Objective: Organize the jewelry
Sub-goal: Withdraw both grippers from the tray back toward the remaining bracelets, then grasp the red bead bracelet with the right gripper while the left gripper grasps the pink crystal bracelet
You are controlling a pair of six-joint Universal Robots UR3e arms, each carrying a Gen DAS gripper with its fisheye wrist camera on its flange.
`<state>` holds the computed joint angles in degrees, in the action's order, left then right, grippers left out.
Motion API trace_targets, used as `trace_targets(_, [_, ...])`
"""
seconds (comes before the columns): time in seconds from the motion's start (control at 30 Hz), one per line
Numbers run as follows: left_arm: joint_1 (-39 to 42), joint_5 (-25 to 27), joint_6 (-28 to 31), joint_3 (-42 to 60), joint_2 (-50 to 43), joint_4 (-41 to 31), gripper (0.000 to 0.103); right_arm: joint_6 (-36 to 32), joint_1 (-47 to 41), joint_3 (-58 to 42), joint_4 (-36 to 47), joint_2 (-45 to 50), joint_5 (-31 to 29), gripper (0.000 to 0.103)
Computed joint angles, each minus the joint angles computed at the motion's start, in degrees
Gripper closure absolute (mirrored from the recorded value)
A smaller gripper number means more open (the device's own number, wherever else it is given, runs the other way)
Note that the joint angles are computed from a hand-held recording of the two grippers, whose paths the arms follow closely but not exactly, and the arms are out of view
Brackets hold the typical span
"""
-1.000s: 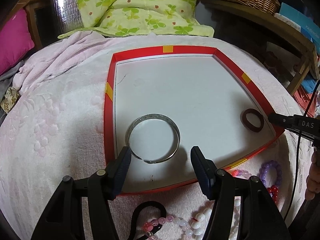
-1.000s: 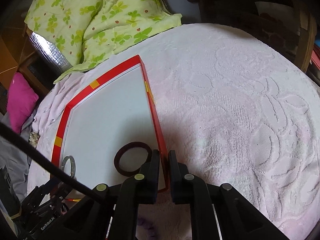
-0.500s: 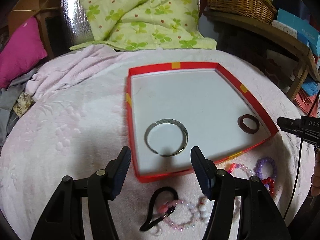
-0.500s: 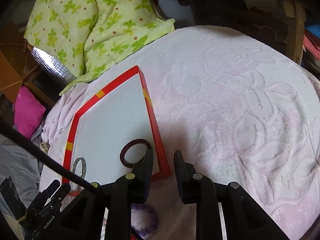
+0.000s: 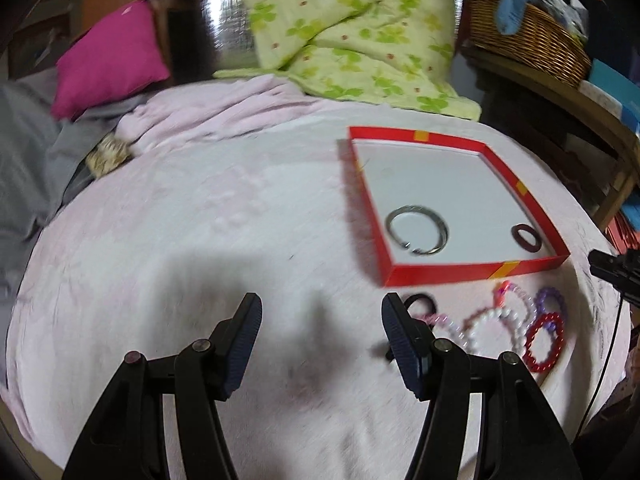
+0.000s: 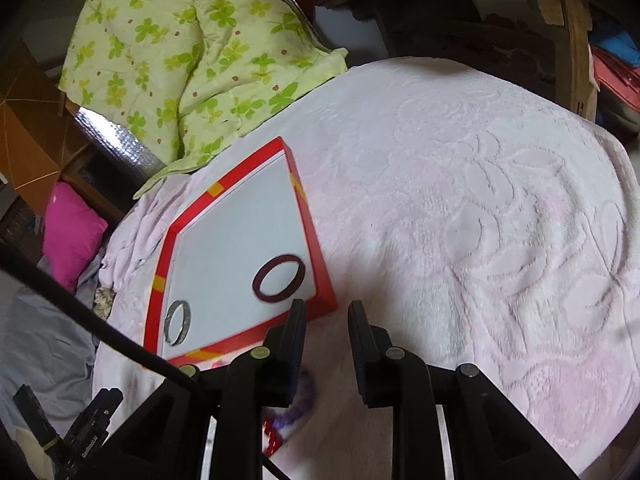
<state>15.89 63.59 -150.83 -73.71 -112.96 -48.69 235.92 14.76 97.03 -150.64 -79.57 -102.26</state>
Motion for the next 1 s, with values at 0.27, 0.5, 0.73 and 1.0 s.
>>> trace_targets(0.27, [0.2,0.4,2.7,-4.2,2.3,-0.2,0.04,1.3,2.6,4.8,-4.4,-1.5,3.5,0.08])
trace_targets(0.5, [-3.3,4.8,5.2,-5.9,1.9,2.2,0.04,0.2,2.9,6.7,-6.0,-1.0,6.6,0.079])
trace_targets(0.73, [-5.0,7.5,6.1,-5.3,1.0,2.5,0.04,-1.0,3.1,3.7,-6.9,2.1,9.3,0.079])
trace_targets(1.0, [-4.4,7.4,4.8,-2.8,-0.2,0.0,0.034,-2.7,5.3,-3.4,-5.0,7.4,9.7,0.061])
